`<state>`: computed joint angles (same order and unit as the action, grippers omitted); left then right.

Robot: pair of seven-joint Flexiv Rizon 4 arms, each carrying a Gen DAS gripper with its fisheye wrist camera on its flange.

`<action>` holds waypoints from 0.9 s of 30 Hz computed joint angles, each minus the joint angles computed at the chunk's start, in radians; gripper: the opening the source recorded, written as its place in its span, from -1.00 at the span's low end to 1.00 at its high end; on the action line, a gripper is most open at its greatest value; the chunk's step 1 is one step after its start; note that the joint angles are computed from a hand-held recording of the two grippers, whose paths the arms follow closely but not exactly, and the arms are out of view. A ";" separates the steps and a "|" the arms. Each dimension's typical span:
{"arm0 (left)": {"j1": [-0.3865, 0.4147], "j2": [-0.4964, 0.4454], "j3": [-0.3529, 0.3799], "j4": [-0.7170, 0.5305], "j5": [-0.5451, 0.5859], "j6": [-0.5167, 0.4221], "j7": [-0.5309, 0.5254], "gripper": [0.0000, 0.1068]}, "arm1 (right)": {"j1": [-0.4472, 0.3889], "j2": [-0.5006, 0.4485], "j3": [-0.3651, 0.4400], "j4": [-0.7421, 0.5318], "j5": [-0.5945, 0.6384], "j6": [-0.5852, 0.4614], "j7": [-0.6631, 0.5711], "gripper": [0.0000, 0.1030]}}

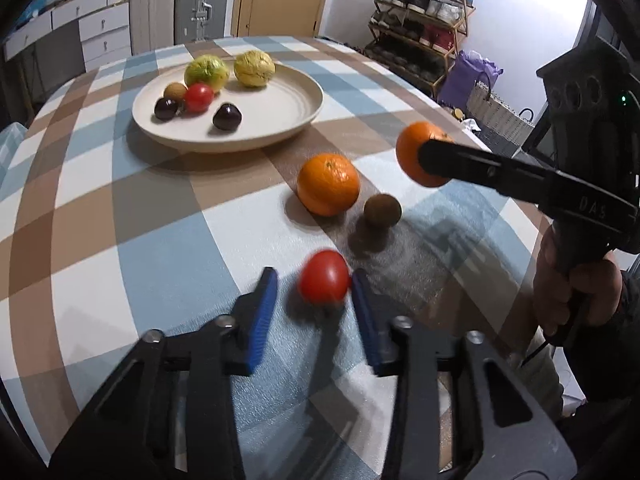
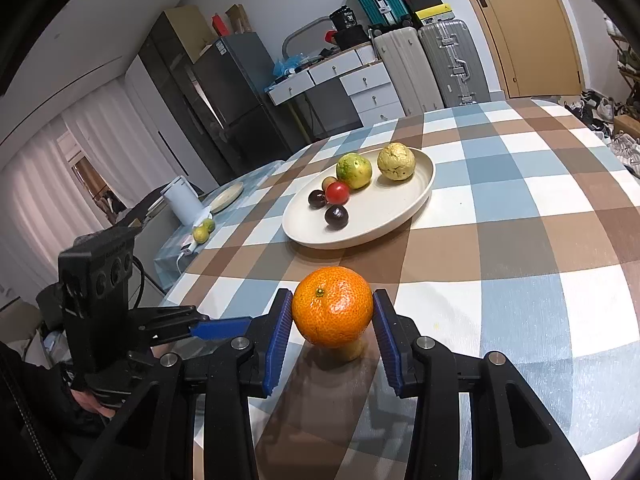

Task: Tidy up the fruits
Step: 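Grasp the small red tomato with the left tool, then carry the tomato and orange onto the cream plate and open both tools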

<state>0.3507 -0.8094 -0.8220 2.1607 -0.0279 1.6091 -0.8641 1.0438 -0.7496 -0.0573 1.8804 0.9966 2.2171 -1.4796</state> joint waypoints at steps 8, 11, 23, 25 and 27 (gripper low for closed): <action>0.031 -0.027 -0.034 -0.015 -0.006 -0.013 0.011 -0.55 | -0.015 -0.002 0.015 0.002 -0.015 0.011 0.003 -0.20; 0.033 -0.031 -0.040 -0.026 -0.006 -0.006 0.012 -0.55 | -0.022 -0.002 0.019 0.004 -0.031 0.010 0.010 -0.20; 0.023 -0.059 -0.038 -0.068 -0.026 -0.006 0.017 -0.55 | -0.035 -0.016 0.007 0.018 -0.109 0.001 0.085 -0.20; 0.024 -0.061 -0.038 -0.070 -0.024 -0.008 0.014 -0.56 | -0.033 -0.018 0.003 0.021 -0.116 -0.001 0.099 -0.20; 0.021 -0.060 -0.033 -0.071 -0.021 -0.001 0.011 -0.56 | -0.028 -0.018 -0.004 0.025 -0.123 -0.002 0.109 -0.20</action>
